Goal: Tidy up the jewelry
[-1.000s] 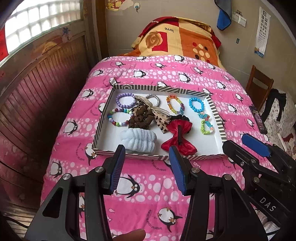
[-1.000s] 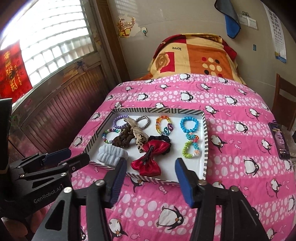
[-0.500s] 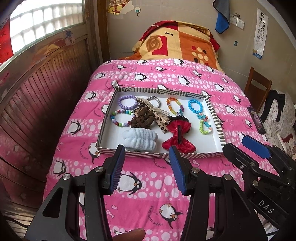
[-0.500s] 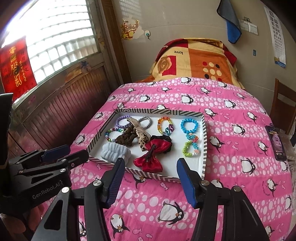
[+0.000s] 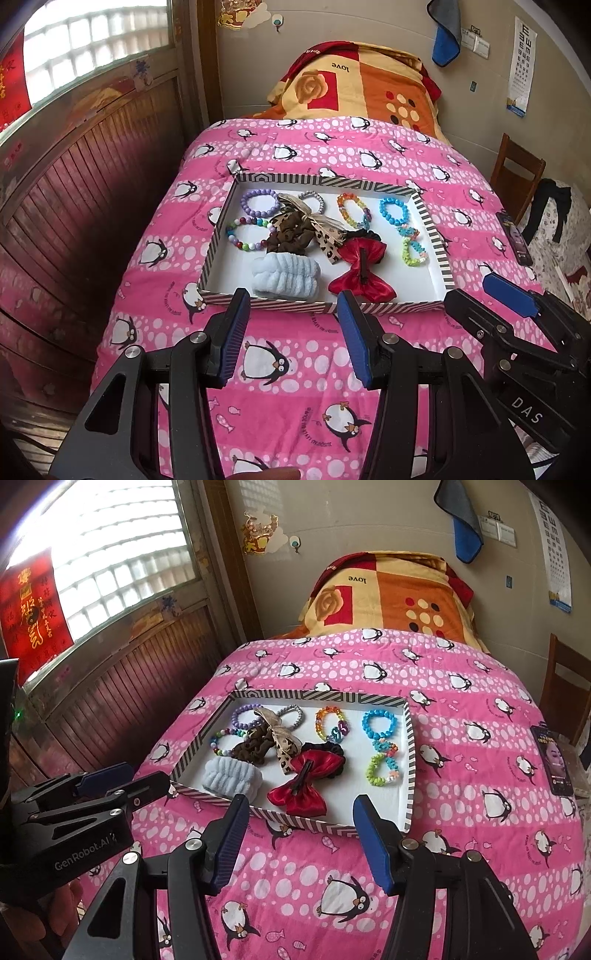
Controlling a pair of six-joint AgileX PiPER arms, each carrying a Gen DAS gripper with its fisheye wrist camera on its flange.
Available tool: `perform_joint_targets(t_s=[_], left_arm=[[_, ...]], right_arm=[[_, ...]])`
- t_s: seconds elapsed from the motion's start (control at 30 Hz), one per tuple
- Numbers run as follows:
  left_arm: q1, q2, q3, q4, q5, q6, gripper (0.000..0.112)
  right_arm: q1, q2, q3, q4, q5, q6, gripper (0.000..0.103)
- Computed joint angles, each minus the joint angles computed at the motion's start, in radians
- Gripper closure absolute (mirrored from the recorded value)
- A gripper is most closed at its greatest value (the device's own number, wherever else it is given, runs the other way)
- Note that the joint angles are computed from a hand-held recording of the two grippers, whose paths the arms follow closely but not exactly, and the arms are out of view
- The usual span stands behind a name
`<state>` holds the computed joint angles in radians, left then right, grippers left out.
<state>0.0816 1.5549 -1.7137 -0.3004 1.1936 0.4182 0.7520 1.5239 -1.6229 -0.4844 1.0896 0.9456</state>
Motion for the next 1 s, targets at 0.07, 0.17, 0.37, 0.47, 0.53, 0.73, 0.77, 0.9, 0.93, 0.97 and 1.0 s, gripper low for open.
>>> perform_joint_targets(t_s=[0.07, 0.17, 0.37, 0.47, 0.53, 0.73, 0.77, 0.9, 0.93, 0.97, 1.0], left_arm=[[0.002, 0.0, -0.001, 0.0, 0.001, 0.001, 0.064], [0.004, 0.004, -0.002, -0.001, 0.001, 0.002, 0.064], [0.009, 0.009, -0.003, -0.004, -0.001, 0.009, 0.064], [0.008, 0.01, -0.004, -0.003, 0.0, 0.008, 0.064], [0.004, 0.008, -0.002, -0.002, -0.003, 0.003, 0.064], [0.002, 0.01, -0.004, 0.002, -0.003, 0.001, 0.064], [0.001, 0.01, -0.003, 0.003, -0.004, 0.0, 0.064], [0.0, 0.012, -0.003, 0.002, -0.005, -0.001, 0.064], [-0.002, 0.012, -0.004, 0.001, -0.006, 0.0, 0.064], [0.002, 0.012, -0.003, -0.006, -0.005, 0.009, 0.064], [0.005, 0.014, -0.001, -0.011, -0.007, 0.014, 0.064]], right_arm=[[-0.001, 0.002, -0.002, 0.006, 0.002, -0.007, 0.047], [-0.008, -0.001, 0.004, 0.013, -0.007, -0.01, 0.047], [-0.014, 0.005, 0.003, 0.02, -0.008, -0.016, 0.047], [-0.021, 0.009, -0.001, 0.027, -0.008, -0.029, 0.047], [-0.019, 0.009, -0.002, 0.027, -0.009, -0.025, 0.047], [-0.029, 0.012, 0.001, 0.036, -0.019, -0.037, 0.046], [-0.032, 0.01, 0.005, 0.04, -0.022, -0.04, 0.046], [-0.033, 0.013, 0.005, 0.044, -0.025, -0.041, 0.046], [-0.037, 0.011, 0.011, 0.048, -0.031, -0.046, 0.046], [-0.041, 0.01, 0.018, 0.052, -0.038, -0.05, 0.046], [-0.045, 0.01, 0.022, 0.056, -0.042, -0.054, 0.046]])
